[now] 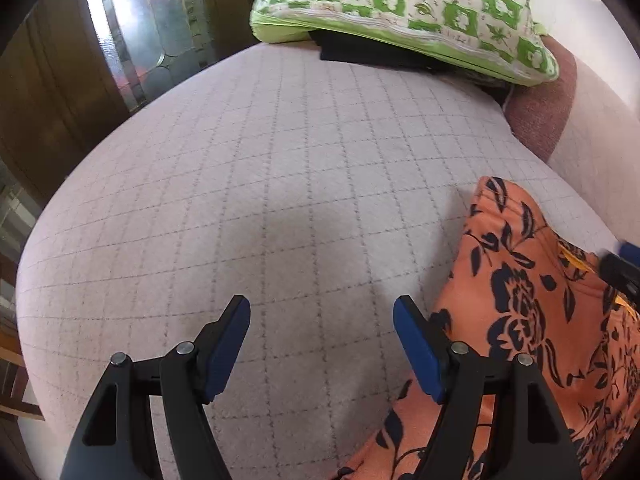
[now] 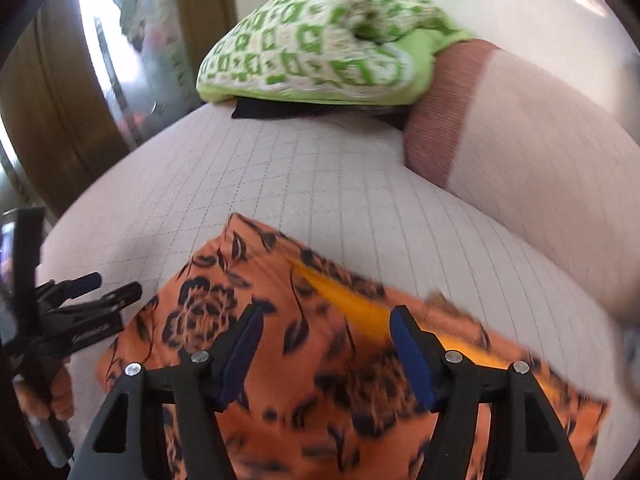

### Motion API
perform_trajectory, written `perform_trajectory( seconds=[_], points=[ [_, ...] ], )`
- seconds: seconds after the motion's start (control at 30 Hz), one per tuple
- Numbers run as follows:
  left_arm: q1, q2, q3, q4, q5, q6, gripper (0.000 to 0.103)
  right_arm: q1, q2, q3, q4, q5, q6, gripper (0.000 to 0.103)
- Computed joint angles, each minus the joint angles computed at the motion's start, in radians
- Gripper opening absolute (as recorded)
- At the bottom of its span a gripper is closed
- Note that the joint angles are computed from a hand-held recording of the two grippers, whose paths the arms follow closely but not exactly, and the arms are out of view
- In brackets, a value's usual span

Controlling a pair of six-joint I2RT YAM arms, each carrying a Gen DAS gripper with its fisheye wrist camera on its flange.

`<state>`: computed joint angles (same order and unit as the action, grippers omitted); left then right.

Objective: Fold small clothes

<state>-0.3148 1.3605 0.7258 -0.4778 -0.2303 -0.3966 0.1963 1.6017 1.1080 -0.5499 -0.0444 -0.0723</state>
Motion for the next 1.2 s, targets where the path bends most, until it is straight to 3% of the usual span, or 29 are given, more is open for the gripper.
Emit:
perform_trajectory(
  seconds=[0.03, 0.2, 0.23, 0.47, 0.57, 0.6, 0.67, 0.77, 0.83, 0.87, 0.9, 0.93, 1.0, 1.07, 1.1, 1.17, 1.2],
  points=[
    [0.001, 0.002, -0.001, 0.003, 0.011, 0.007, 0.074, 0.005, 0.045, 0.043, -0.023, -0.004, -0.007, 0.064],
    [0.006, 0.028, 0.005, 0.017, 0.061, 0.024, 0.039, 0.049, 0.217, 0.195, -0.088, -0.043, -0.027, 0.047],
    [0.009, 0.028, 0.001, 0.019, 0.077, 0.029, 0.036, 0.060, 0.240, 0.212, -0.088, -0.047, -0.027, 0.044],
    [-0.043, 0.102, 0.007, 0.056, 0.118, 0.044, 0.034, 0.110, 0.370, 0.303, -0.108, 0.003, -0.043, 0.044],
    [-0.040, 0.110, 0.008, 0.078, 0.133, 0.054, 0.034, 0.131, 0.365, 0.303, -0.114, 0.045, -0.069, 0.023],
    [-0.040, 0.106, 0.007, 0.081, 0.141, 0.045, 0.029, 0.141, 0.369, 0.309, -0.118, 0.066, -0.074, 0.012],
    [-0.037, 0.109, 0.005, 0.090, 0.138, 0.048, 0.012, 0.157, 0.368, 0.321, -0.134, 0.094, -0.089, 0.009],
    [-0.010, 0.099, -0.005, 0.090, 0.166, 0.067, 0.011, 0.168, 0.361, 0.324, -0.142, 0.106, -0.088, 0.009],
    [-0.008, 0.090, -0.003, 0.086, 0.180, 0.074, 0.012, 0.148, 0.315, 0.292, -0.112, 0.069, -0.073, 0.010],
    [-0.006, 0.073, -0.004, 0.073, 0.190, 0.081, 0.021, 0.132, 0.297, 0.282, -0.110, 0.037, -0.069, 0.010],
    [-0.011, 0.072, 0.001, 0.063, 0.192, 0.081, 0.039, 0.111, 0.284, 0.280, -0.119, 0.005, -0.066, 0.014],
    [-0.018, 0.069, 0.002, 0.063, 0.182, 0.078, 0.046, 0.089, 0.271, 0.278, -0.129, -0.023, -0.065, 0.018],
    [-0.041, 0.059, -0.007, 0.080, 0.140, 0.080, 0.049, 0.052, 0.243, 0.264, -0.135, -0.054, -0.053, 0.026],
    [-0.043, 0.053, -0.014, 0.089, 0.149, 0.086, 0.045, 0.004, 0.216, 0.247, -0.148, -0.091, -0.043, 0.050],
    [-0.042, 0.051, -0.019, 0.096, 0.156, 0.085, 0.033, -0.019, 0.202, 0.237, -0.150, -0.109, -0.032, 0.073],
    [-0.049, 0.057, -0.018, 0.098, 0.178, 0.089, 0.010, -0.058, 0.160, 0.193, -0.127, -0.153, -0.020, 0.075],
    [-0.057, 0.060, -0.021, 0.104, 0.179, 0.087, 0.008, -0.067, 0.153, 0.181, -0.112, -0.160, -0.020, 0.075]
  ],
)
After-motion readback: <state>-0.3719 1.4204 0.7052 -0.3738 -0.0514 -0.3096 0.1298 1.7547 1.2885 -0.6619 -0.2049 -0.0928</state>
